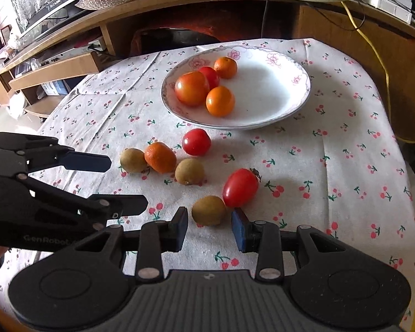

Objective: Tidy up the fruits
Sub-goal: 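Move the left tool onto a brown potato while the right tool reaches a brown kiwi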

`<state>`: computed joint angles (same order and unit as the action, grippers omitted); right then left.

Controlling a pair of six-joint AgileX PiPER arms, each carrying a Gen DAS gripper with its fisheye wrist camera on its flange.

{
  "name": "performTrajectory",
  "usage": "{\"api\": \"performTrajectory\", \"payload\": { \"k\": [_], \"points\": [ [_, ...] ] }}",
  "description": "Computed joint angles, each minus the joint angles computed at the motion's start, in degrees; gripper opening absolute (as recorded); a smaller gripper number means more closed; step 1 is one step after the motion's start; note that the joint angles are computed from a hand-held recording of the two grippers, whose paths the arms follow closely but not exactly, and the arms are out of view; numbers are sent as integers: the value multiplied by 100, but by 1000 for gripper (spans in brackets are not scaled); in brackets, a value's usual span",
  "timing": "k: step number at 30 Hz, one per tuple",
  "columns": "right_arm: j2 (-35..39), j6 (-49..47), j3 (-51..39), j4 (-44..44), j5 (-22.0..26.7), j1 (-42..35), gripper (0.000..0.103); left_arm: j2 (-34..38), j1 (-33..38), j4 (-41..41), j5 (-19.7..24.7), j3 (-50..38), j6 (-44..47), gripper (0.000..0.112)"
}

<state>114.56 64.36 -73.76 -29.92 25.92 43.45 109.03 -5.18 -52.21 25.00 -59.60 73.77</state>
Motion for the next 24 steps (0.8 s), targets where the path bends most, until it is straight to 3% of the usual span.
{"api": "performTrajectory", "payload": {
  "k": [9,16,20,24],
  "points": [
    [72,115,-79,-112,26,23,35,146,-10,-208,-4,-87,280,75],
    [-55,129,107,-19,-95,-8,28,315,-104,-947,-263,-118,1041,72],
    [-179,49,285,153,-202,-31,28,360,-161,-1475,-412,-88,1563,61],
    [-244,-100,368,359,-253,-67,28,313,-176,-1396,-413,-71,1441,50]
  ]
}}
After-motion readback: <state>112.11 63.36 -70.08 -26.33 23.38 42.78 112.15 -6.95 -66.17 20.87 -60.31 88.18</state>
